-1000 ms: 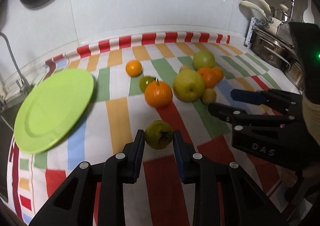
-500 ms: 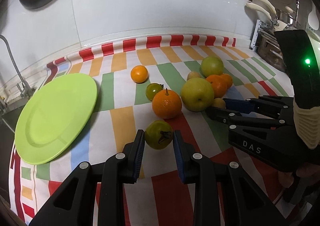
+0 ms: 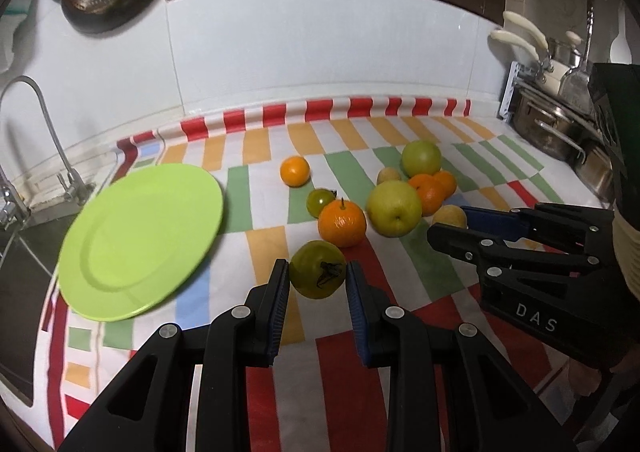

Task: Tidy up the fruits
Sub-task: 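Grasp the small green tomato with the left tool while the right tool grasps a small yellow fruit, then carry both held fruits over the green plate and open both tools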

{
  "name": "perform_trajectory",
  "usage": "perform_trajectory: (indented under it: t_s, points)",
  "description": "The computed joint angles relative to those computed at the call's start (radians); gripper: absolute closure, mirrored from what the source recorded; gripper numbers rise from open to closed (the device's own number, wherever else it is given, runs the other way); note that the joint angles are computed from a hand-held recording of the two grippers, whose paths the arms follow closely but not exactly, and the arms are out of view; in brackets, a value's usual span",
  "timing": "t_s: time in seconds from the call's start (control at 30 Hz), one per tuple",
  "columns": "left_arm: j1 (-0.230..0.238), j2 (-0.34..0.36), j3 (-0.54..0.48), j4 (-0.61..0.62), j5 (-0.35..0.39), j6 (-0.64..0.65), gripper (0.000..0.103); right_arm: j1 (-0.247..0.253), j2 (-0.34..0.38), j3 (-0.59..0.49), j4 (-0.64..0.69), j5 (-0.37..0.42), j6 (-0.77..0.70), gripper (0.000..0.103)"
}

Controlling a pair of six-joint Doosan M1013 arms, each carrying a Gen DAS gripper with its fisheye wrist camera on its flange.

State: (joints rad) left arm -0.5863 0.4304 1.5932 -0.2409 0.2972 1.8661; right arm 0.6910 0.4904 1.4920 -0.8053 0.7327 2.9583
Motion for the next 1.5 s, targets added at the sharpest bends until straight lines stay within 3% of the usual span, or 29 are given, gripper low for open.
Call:
perform_trajectory:
  t_s: [0.5,0.77,1.1,1.33,1.5]
  points:
    - [0.056,-0.077,0.06,-0.042,-0.075,0.065,0.074,0.057,0.027,-0.098,-0.108,0.053,0.053,0.075]
    - [0.116,-0.078,0.049,-0.226,-0.07,0.278,0.074,0.074,0.082,-0.198,-0.115,0.06,0.023,0.075]
    - [0.18,-0.037,-0.016,-0.37,-0.011,0.476,0.074,0.073,0.169,-0.342,-0.094,0.078,-0.003,0.075]
    - [0.221,0.025,-0.088,-0.384,0.052,0.516,0.074,0.057,0.243,-0.455,-0.028,0.09,-0.074,0.075]
    - [0.237,0.08,-0.147,-0.324,0.109,0.469,0.074,0.039,0.304,-0.547,0.053,0.11,-0.162,0.075]
